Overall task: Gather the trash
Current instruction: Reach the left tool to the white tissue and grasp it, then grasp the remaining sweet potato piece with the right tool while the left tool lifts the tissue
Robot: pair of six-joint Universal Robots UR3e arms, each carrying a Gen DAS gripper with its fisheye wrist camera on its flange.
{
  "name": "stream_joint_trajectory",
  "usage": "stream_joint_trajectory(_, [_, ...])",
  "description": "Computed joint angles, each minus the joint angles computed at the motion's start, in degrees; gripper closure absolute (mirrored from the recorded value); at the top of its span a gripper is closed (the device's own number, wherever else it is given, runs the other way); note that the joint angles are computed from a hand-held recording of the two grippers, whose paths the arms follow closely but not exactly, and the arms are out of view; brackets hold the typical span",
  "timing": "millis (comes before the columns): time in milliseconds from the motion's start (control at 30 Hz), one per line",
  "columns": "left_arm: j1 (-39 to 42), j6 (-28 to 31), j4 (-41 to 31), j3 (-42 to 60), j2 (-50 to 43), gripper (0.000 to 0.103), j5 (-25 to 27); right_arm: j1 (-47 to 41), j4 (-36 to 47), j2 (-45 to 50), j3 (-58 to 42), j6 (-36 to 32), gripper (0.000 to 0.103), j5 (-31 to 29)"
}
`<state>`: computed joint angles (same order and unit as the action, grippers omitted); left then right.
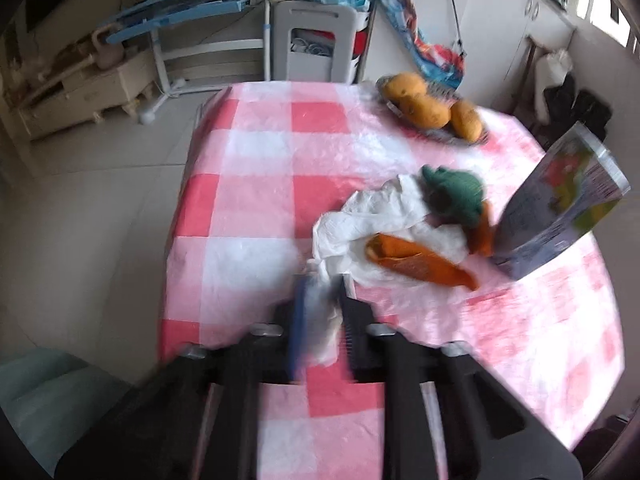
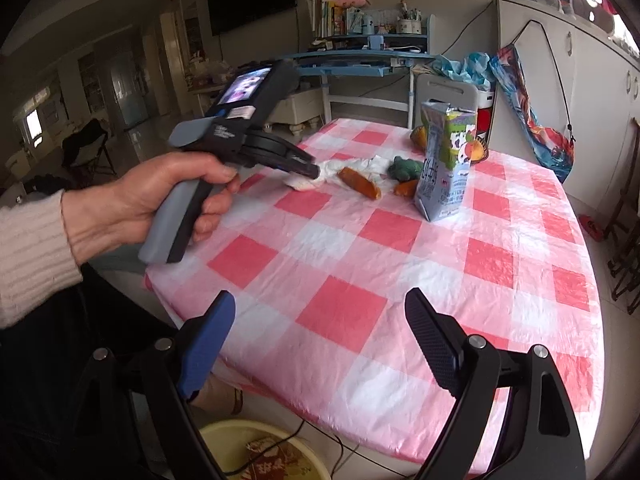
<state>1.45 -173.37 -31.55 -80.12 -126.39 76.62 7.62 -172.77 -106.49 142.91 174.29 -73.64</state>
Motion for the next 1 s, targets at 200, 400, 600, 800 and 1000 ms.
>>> stream_joint_trajectory(200, [6.99, -5.5, 4.54, -10.96, 9.68, 0.094, -12.33, 2.41, -4.28, 9.07, -7.3, 0.74, 0.02, -1.83])
stream_joint_trajectory(400, [10.09, -7.4, 5.58, -14.0, 13.04, 0.094, -18.65, 7.54, -5.86, 24.92, -22.54, -0.13, 0.024, -5.0])
stream_joint_trajectory(600, [11.06, -7.86, 5.37, -12.65, 13.34, 0.094, -20.47, 9.37, 0.0, 39.69, -39.46, -0.81, 0.05, -8.64])
stream_joint_trajectory(800, [10.83, -7.95, 4.8, -10.52, 13.2, 0.094, -20.75, 7.91, 4.35, 46.96, -48.33, 2.87, 0.067, -11.87])
stream_joint_trajectory(1000, [10.28, -7.9, 3.77, -8.7, 12.63, 0.094, -20.59, 7.8, 10.44, 49.75, -52.68, 2.46, 0.077, -12.22])
